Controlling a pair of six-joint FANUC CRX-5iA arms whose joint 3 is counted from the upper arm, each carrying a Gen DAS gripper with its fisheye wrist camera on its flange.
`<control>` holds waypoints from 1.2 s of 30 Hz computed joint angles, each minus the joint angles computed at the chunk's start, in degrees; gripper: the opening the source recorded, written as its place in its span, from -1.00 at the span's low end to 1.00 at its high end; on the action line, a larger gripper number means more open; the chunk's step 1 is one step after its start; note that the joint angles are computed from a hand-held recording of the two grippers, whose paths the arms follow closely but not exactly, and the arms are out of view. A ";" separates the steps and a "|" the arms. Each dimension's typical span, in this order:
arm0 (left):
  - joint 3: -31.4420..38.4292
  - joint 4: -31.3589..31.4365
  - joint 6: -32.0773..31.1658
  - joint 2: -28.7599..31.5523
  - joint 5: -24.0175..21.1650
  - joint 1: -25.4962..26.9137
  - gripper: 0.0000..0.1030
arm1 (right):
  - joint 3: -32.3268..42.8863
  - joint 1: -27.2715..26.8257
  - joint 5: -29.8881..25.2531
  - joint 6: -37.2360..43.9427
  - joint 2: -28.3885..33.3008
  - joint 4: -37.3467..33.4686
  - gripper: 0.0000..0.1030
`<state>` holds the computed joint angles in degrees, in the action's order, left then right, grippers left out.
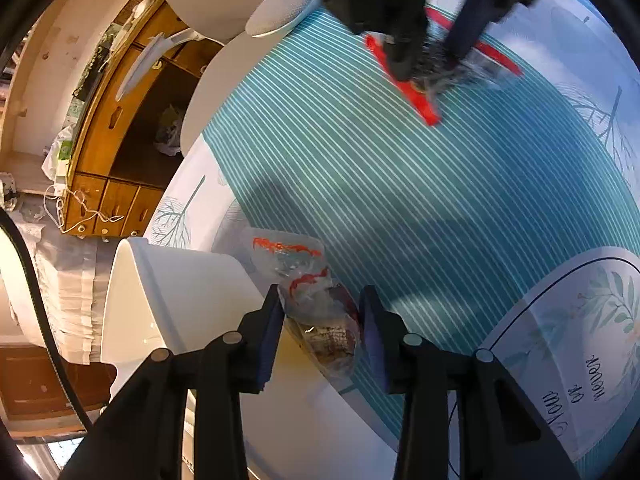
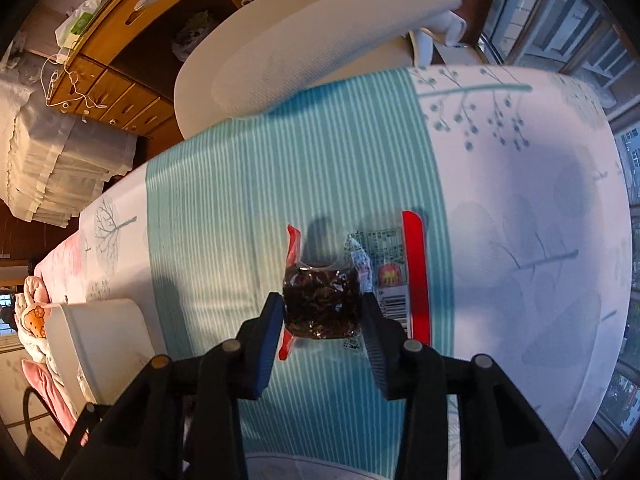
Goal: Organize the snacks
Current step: 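Grasp nut bag with left tool while right tool grasps red-striped chocolate packet, then carry nut bag and chocolate packet over the tray and open both tools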
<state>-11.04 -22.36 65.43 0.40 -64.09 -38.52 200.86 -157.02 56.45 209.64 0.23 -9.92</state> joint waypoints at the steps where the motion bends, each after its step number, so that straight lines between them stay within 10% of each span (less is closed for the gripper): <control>1: 0.10 -0.14 0.16 -0.02 -0.38 -0.13 -0.29 | 0.39 0.02 0.02 -0.01 0.33 -0.28 -0.24; 36: -11.92 25.96 -12.31 -26.35 -13.00 13.83 -0.30 | 6.91 22.24 -6.45 -29.04 10.05 -3.32 -0.24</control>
